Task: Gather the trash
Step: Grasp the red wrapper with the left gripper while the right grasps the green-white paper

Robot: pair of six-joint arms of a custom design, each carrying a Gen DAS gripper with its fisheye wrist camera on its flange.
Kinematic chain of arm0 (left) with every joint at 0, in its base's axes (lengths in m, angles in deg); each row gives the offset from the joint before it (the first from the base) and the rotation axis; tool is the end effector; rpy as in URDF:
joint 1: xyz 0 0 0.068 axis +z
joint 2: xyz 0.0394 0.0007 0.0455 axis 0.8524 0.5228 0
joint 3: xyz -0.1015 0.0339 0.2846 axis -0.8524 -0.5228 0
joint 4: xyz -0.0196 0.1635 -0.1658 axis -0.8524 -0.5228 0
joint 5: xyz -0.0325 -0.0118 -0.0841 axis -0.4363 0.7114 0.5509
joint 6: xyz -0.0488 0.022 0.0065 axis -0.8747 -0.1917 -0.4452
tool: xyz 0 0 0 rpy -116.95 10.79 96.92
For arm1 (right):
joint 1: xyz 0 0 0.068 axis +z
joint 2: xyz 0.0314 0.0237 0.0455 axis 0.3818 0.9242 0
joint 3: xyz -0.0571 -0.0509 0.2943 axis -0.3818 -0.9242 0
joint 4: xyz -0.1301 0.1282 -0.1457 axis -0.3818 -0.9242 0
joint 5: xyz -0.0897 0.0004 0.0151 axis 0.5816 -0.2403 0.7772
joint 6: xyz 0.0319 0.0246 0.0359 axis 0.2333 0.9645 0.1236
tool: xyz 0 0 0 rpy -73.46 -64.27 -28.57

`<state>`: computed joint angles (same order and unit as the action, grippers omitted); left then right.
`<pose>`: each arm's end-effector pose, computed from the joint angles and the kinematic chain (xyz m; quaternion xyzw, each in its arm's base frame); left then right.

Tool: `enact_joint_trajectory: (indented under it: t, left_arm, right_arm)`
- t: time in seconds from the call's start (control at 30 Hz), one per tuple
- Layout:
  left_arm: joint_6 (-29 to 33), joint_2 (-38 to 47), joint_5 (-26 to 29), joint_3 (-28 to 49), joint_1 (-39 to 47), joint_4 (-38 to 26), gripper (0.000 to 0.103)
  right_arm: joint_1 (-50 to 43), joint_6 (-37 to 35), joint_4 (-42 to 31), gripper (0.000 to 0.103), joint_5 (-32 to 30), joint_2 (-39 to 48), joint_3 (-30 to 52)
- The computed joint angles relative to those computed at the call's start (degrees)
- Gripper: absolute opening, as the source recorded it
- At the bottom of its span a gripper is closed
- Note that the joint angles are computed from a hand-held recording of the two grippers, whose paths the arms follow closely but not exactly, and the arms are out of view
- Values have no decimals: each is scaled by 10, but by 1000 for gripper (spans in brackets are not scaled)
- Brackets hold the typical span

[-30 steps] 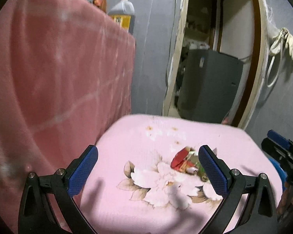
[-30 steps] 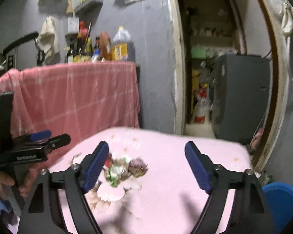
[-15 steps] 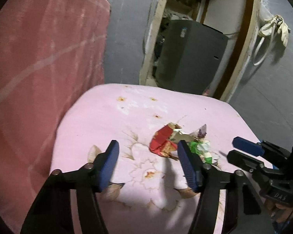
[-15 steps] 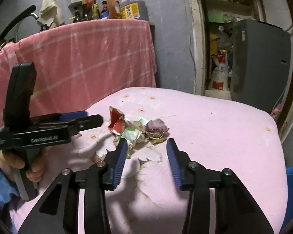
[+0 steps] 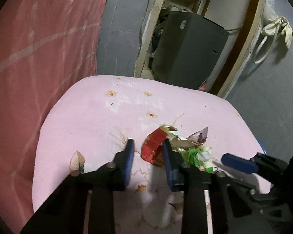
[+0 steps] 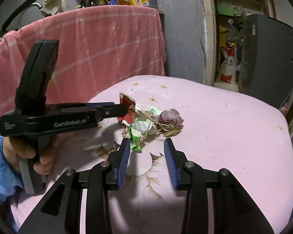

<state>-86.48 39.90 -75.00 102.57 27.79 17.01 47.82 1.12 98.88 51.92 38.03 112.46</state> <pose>0.2602 -0.1421 0.1007 -0.1044 0.9052 -0.0998 0.3997 0.3038 0.1618 0.0880 -0.3751 0.8238 0.2539 0.3407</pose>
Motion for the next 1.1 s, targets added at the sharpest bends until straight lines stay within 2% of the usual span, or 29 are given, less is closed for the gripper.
enact_joint_trajectory:
  t: [0.13, 0.17, 0.23, 0.27, 0.33, 0.53, 0.9, 0.97, 1.1]
  left_arm:
    - [2, 0, 2, 4, 0, -4, 9]
    - [2, 1, 0, 7, -1, -9, 8]
    - [-1, 3, -1, 12, -1, -15, 5]
    - [-2, 5, 0, 16, -1, -19, 2]
    - [-9, 6, 3, 17, 1, -21, 2]
    - [-30, 6, 5, 0, 2, -1, 1]
    - [-55, -26, -66, -49, -55, 29, 0]
    - [-60, -30, -78, -51, -67, 24, 0]
    - [-81, -31, -98, -38, -81, -15, 0]
  right_arm:
    - [8, -4, -25, 32, 4, 6, 18]
    - [10, -3, -30, 29, 5, 8, 23]
    - [11, -3, -39, 14, 5, 11, 31]
    - [12, -4, -46, 12, 4, 14, 37]
    - [12, -7, -62, 9, 0, 19, 46]
    - [7, 0, -45, 5, -5, 17, 34]
    - [-13, 23, 104, 3, 2, -17, -66]
    - [-19, 25, 124, 3, 2, -22, -82]
    - [-30, 37, 99, 4, -19, -18, -64]
